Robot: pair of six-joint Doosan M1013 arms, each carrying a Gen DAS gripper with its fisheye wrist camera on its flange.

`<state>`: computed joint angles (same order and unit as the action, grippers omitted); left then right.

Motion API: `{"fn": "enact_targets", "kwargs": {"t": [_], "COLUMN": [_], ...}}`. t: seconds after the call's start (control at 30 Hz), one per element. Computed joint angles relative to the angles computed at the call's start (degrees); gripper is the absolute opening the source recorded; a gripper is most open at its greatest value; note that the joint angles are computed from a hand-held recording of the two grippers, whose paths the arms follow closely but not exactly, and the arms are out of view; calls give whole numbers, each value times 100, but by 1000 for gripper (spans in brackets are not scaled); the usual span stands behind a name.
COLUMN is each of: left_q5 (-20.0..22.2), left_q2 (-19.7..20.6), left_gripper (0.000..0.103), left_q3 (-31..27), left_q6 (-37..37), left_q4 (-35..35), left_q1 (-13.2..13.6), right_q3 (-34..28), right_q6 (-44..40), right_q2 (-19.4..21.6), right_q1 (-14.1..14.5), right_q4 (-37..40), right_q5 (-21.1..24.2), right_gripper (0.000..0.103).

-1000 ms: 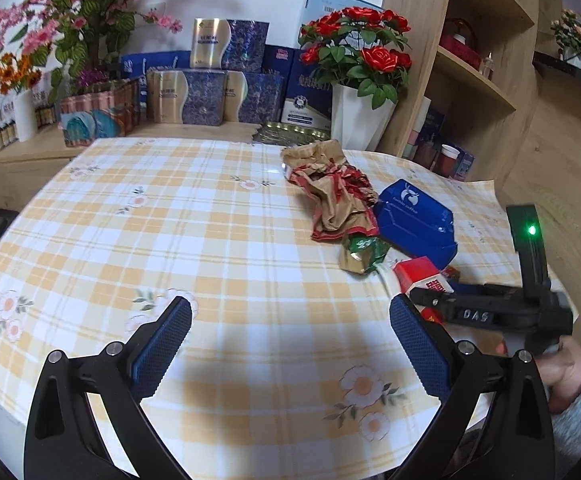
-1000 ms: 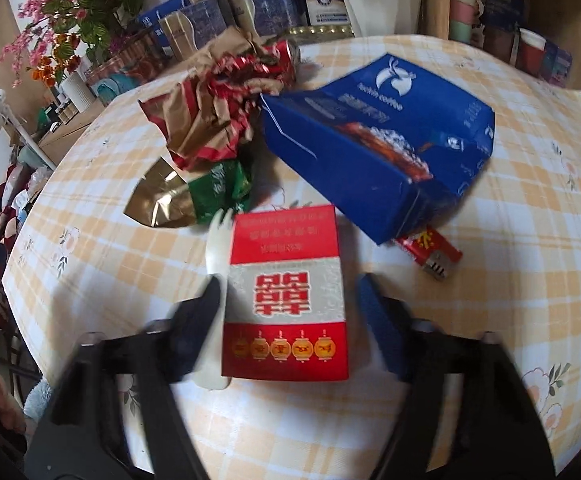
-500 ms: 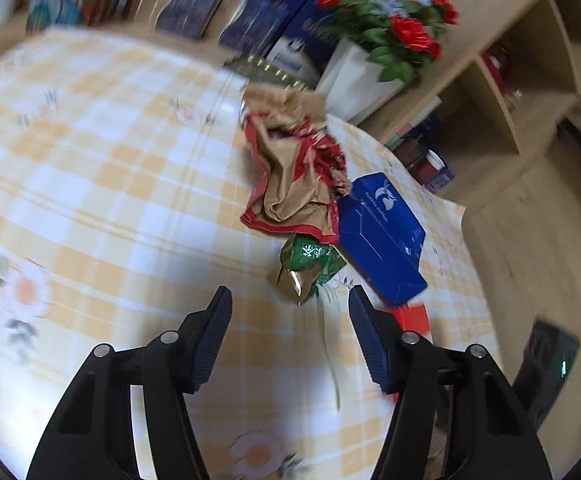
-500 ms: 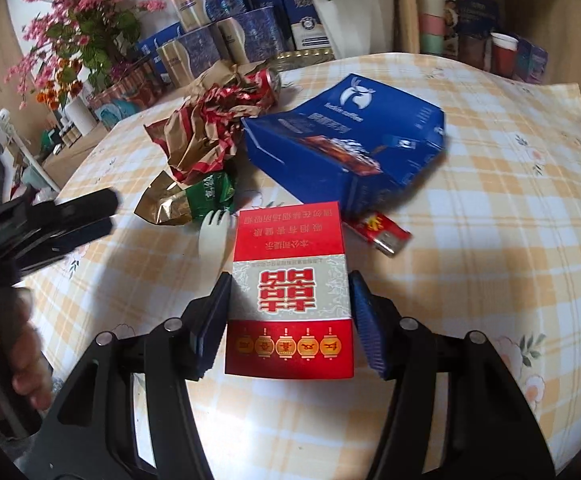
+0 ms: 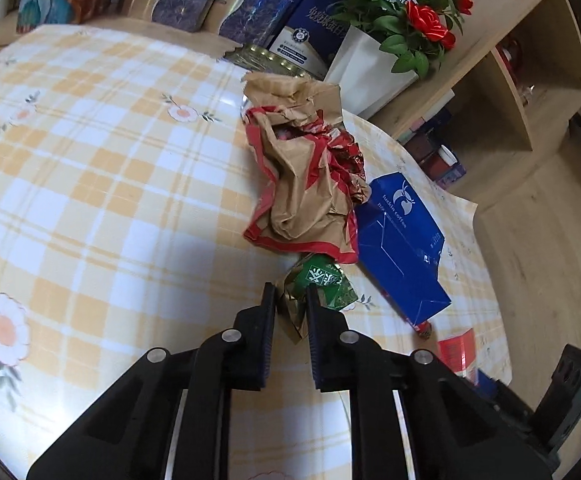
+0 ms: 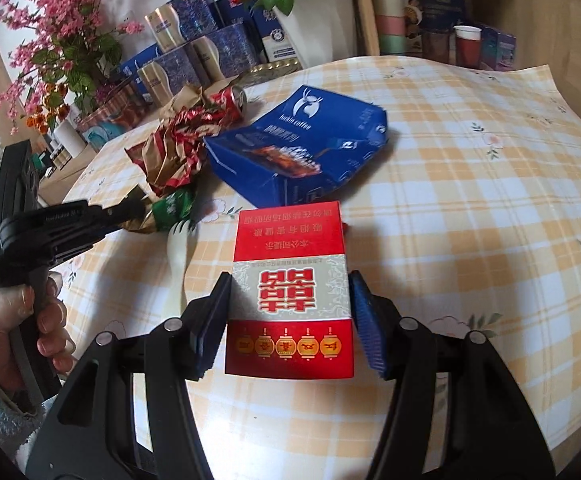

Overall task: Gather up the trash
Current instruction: 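Grasp the green foil wrapper with the left tool while the right tool holds the red box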

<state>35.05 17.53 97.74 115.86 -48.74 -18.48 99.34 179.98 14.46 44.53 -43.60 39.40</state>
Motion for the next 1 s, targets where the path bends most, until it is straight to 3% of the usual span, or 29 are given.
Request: {"fn": "enact_targets", "kwargs": {"t": [0.37,1.0], "left_q5": [-167,-87], "left_q2": [-417,-1060], "left_gripper": [14,14], "left_q3": [203,490], "left_q6": [289,831], "left_q4": [-32,-162], "left_q1": [84,172], "right_q3": [57,116], "right_q6": [291,682], "right_q2": [-147,-395], "right_q1": [180,503], "right_q4": [-219,-604], "right_q5": [217,598], "right_gripper": [59,59]}}
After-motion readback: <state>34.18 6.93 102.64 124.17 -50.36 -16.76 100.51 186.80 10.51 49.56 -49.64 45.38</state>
